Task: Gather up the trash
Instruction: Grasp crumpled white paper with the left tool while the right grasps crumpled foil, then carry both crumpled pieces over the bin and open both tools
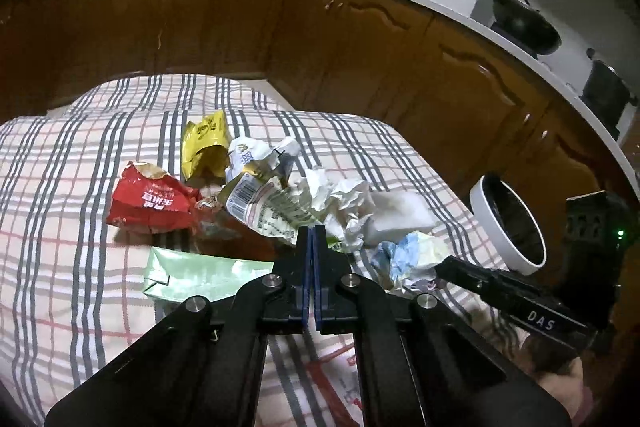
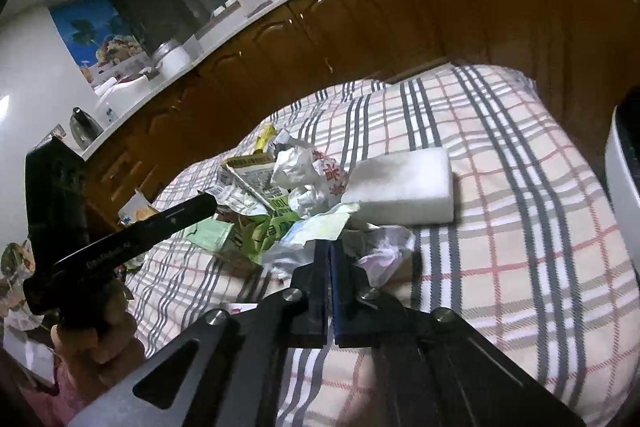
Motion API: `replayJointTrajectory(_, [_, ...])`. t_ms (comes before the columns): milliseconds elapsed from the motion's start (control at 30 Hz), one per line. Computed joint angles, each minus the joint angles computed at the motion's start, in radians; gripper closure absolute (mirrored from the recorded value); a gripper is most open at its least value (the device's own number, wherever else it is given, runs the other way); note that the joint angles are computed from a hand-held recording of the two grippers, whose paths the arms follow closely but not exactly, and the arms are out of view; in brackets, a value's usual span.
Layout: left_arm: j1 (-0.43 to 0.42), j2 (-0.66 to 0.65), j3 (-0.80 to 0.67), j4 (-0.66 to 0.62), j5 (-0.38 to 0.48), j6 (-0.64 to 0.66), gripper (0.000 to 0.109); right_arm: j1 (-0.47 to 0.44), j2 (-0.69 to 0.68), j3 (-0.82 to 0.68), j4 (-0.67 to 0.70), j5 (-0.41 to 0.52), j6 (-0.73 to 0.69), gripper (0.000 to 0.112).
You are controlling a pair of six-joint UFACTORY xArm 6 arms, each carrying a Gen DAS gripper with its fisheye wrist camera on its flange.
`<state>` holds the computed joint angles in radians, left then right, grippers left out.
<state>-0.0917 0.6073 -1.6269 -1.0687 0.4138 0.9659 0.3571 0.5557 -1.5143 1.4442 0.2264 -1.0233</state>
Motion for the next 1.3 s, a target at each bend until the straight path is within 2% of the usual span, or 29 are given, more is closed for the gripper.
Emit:
replayJointTrajectory(133, [0.012, 0.011, -0.028, 0.026, 0.052, -0.052, 0.108, 0.0, -0.032, 0.027, 0.054, -0.014, -0.062, 0.112])
replayJointTrajectory(200, [0.004, 0.015, -0.045, 0.042, 0.049, -0.063, 0.105, -0.003, -0.054, 0.047, 0.093, -0.02, -0.102, 0.112])
replayJointTrajectory(267, [-0.017, 0.029, -0.076, 0.097, 0.035, -0.079, 0.09, -0.004, -0.074, 0.066, 0.133, -0.026, -0.139, 0.112])
replayJointTrajectory(333, [-0.041, 0.059, -0.115, 0.198, 0.009, -0.133, 0.055, -0.01, -0.096, 0.086, 0.187, -0.031, -0.187, 0.112])
replayJointTrajectory(400, [-0.068, 0.107, -0.167, 0.371, -0.024, -0.239, 0.047, -0.017, -0.111, 0.1, 0.222, -0.036, -0.217, 0.112])
replayJointTrajectory(500, [-0.086, 0.186, -0.251, 0.601, -0.036, -0.396, 0.047, -0.032, -0.128, 0.124, 0.254, -0.041, -0.239, 0.112])
replayJointTrajectory(567, [-0.088, 0.235, -0.315, 0.676, -0.008, -0.446, 0.047, -0.041, -0.134, 0.134, 0.262, -0.041, -0.242, 0.112])
replayJointTrajectory(600, [-0.089, 0.268, -0.357, 0.714, 0.012, -0.475, 0.051, -0.046, -0.137, 0.14, 0.27, -0.04, -0.247, 0.112])
replayJointTrajectory(633, [-0.089, 0.282, -0.371, 0.724, 0.014, -0.477, 0.072, -0.051, -0.139, 0.145, 0.277, -0.038, -0.251, 0.112])
replayJointTrajectory(667, [-0.089, 0.298, -0.391, 0.735, 0.025, -0.483, 0.085, -0.053, -0.142, 0.149, 0.283, -0.039, -0.255, 0.112])
replayJointTrajectory(700, [-0.087, 0.31, -0.405, 0.737, 0.03, -0.489, 0.091, -0.055, -0.144, 0.152, 0.29, -0.041, -0.262, 0.112])
replayJointTrajectory(800, [-0.079, 0.299, -0.393, 0.669, 0.018, -0.444, 0.104, -0.061, -0.157, 0.167, 0.338, -0.039, -0.304, 0.112])
replayJointTrajectory(1167, [-0.084, 0.105, -0.166, 0.305, -0.071, -0.177, 0.105, -0.091, -0.225, 0.214, 0.51, -0.024, -0.474, 0.112])
replayJointTrajectory(1300, [-0.106, 0.042, -0.118, 0.17, -0.057, -0.051, 0.105, -0.112, -0.255, 0.237, 0.585, -0.042, -0.55, 0.112])
